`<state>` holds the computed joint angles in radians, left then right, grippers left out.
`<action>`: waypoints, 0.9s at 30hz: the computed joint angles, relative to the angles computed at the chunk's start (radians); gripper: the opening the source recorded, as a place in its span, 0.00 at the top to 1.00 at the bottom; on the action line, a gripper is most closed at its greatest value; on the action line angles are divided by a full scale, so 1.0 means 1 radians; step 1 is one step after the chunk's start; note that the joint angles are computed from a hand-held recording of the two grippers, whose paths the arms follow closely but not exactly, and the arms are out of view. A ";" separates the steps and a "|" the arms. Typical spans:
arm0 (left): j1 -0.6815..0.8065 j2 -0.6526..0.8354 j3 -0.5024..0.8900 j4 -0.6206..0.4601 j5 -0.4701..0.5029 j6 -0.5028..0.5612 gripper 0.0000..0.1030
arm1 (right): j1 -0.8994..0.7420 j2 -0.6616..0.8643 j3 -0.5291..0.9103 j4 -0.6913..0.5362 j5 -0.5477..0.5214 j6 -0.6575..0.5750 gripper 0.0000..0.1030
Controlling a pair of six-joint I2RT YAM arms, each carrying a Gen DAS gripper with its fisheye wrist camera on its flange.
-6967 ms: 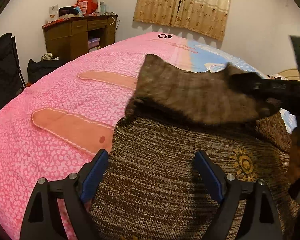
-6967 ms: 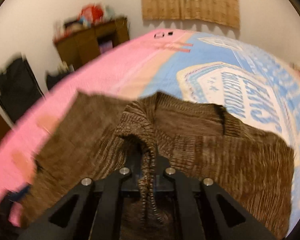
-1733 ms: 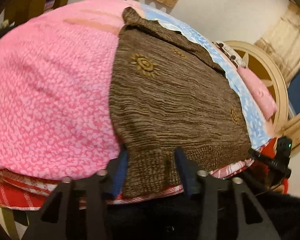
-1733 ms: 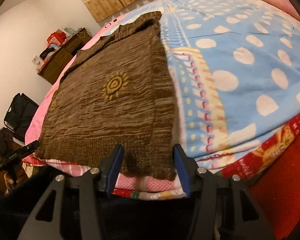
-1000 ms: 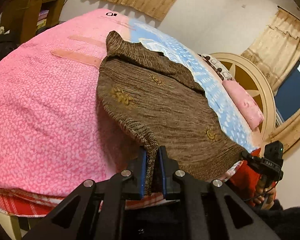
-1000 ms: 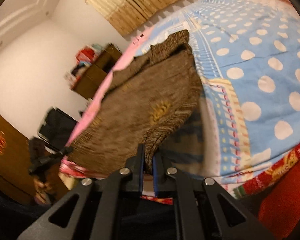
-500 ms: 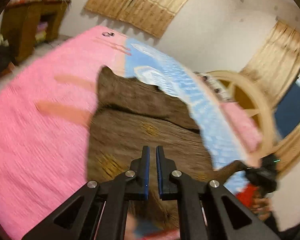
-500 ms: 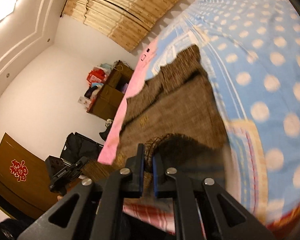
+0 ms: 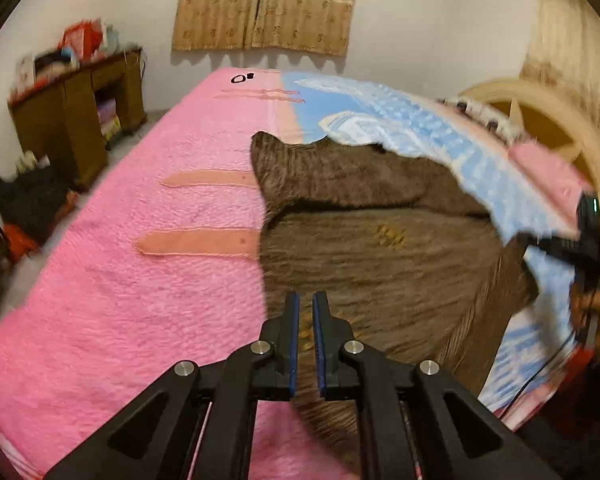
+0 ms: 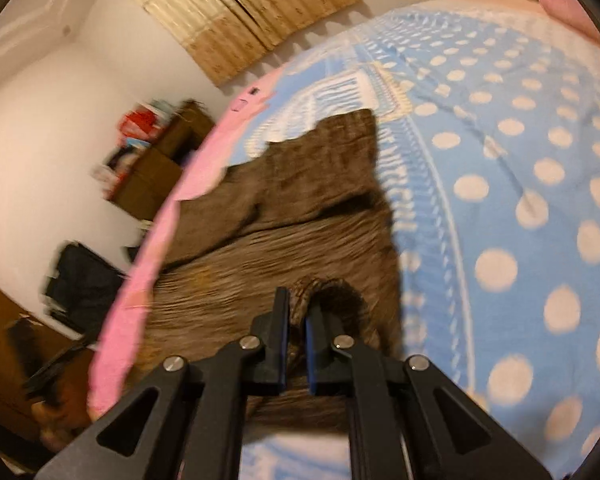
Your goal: Fold small clothes
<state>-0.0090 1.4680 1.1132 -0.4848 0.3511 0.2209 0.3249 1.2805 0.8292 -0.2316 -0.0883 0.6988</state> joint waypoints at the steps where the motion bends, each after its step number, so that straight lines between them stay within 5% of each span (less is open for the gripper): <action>1: 0.003 -0.013 -0.018 0.005 -0.017 0.023 0.94 | 0.002 0.036 0.021 -0.008 0.036 -0.009 0.86; 3: 0.015 -0.031 -0.043 0.006 -0.036 0.045 0.93 | 0.034 0.097 0.090 -0.094 0.195 -0.006 0.74; 6: 0.053 -0.029 -0.074 0.012 -0.042 0.038 0.93 | 0.149 0.078 0.129 -0.183 0.426 0.009 0.36; 7: 0.067 -0.019 -0.083 0.016 -0.043 0.029 0.93 | 0.207 0.044 0.113 -0.165 0.473 0.010 0.24; 9: 0.076 -0.004 -0.088 0.022 -0.062 0.015 0.93 | 0.339 -0.016 0.080 -0.085 0.439 -0.038 0.21; 13: 0.100 -0.009 -0.094 0.019 -0.030 -0.016 0.92 | 0.553 0.133 0.172 0.013 0.207 -0.147 0.24; 16: 0.117 -0.064 -0.116 0.015 -0.004 0.005 0.92 | 0.655 0.330 0.317 0.019 0.127 -0.210 0.28; 24: 0.154 -0.099 -0.144 0.029 0.003 0.060 0.92 | 0.796 0.667 0.599 -0.169 0.307 -0.395 0.30; 26: 0.152 -0.099 -0.148 0.032 0.020 0.074 0.92 | 0.822 0.678 0.634 -0.234 0.382 -0.425 0.57; 27: 0.148 -0.104 -0.153 0.036 0.024 0.082 0.92 | 0.823 0.669 0.638 -0.258 0.388 -0.428 0.83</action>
